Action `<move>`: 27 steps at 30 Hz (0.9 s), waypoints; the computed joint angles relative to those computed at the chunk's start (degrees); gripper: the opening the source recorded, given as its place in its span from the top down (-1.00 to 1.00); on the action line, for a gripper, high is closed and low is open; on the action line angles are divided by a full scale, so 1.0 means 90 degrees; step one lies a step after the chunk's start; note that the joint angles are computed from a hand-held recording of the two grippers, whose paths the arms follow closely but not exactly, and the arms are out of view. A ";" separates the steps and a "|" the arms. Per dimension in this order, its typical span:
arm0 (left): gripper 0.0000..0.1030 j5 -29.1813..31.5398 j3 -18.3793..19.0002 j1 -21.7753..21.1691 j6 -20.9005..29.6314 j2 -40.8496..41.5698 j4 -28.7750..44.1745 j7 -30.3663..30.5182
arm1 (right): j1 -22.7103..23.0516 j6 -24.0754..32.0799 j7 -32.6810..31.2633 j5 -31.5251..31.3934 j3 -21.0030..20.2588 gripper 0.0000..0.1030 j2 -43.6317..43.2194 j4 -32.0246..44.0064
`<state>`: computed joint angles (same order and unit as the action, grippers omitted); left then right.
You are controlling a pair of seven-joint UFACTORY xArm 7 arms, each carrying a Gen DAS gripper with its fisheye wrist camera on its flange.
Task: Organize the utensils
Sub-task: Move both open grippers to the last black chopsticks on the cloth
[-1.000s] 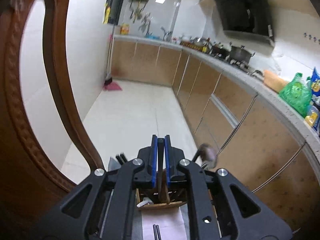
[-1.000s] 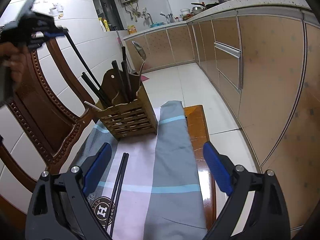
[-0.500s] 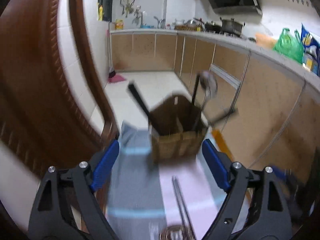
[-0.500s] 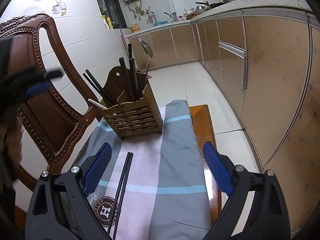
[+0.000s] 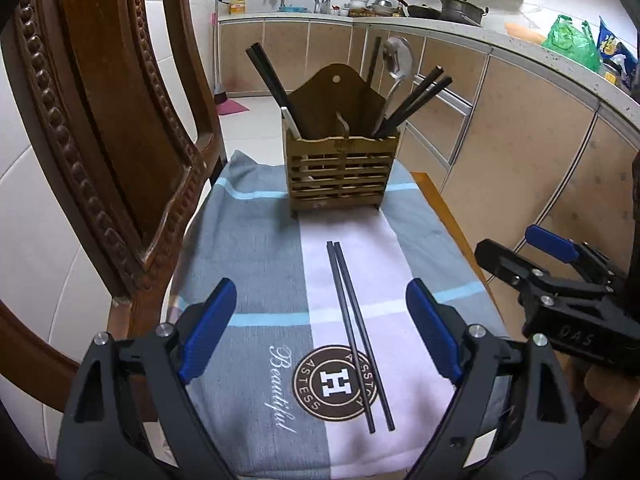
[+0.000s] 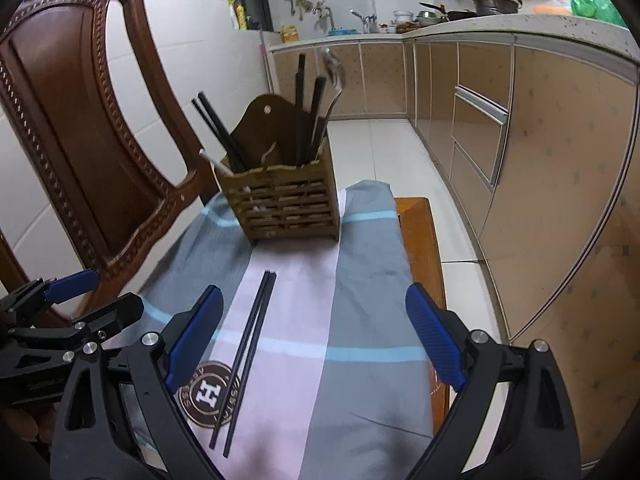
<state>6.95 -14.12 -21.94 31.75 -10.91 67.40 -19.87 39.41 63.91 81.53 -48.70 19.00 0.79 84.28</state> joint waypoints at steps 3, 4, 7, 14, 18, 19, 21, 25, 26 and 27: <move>-0.66 -0.0046 0.0017 -0.0015 0.0024 0.0063 0.0043 0.0062 | 0.0007 0.0041 0.0108 -0.0034 0.0007 -0.75 -0.0032 -0.0036; -0.66 -0.0022 -0.0006 -0.0019 0.0062 0.0074 0.0071 0.0019 | 0.0002 0.0040 0.0138 -0.0035 0.0009 -0.75 -0.0043 -0.0051; -0.66 -0.0053 0.0019 -0.0033 0.0096 0.0091 0.0079 0.0044 | -0.0022 0.0073 0.0177 -0.0035 0.0011 -0.75 -0.0031 -0.0065; -0.66 0.0006 0.0023 -0.0053 0.0236 0.0517 0.0350 -0.0025 | -0.0090 -0.0049 0.0175 -0.0014 -0.0009 -0.75 -0.0084 -0.0217; -0.54 0.0168 0.0052 -0.0136 0.0500 0.1126 0.0762 -0.0145 | -0.0185 -0.0127 0.0172 0.0071 -0.0069 -0.75 -0.0033 -0.0354; -0.49 0.0184 0.0069 -0.0179 0.0588 0.1344 0.0921 -0.0140 | -0.0216 -0.0181 0.0169 0.0138 -0.0096 -0.75 -0.0013 -0.0376; -0.39 0.0240 0.0120 -0.0277 0.0757 0.1720 0.1215 -0.0151 | -0.0246 -0.0260 0.0181 0.0159 -0.0125 -0.75 0.0019 -0.0398; -0.26 0.0445 0.0301 -0.0503 0.1054 0.2397 0.1823 -0.0323 | -0.0276 -0.0435 0.0110 0.0225 -0.0185 -0.75 0.0107 -0.0402; -0.26 0.0437 0.0343 -0.0533 0.1100 0.2510 0.1929 -0.0353 | -0.0284 -0.0475 0.0075 0.0257 -0.0203 -0.75 0.0133 -0.0399; -0.25 0.0421 0.0375 -0.0555 0.1134 0.2578 0.1991 -0.0357 | -0.0289 -0.0503 0.0054 0.0286 -0.0220 -0.75 0.0145 -0.0403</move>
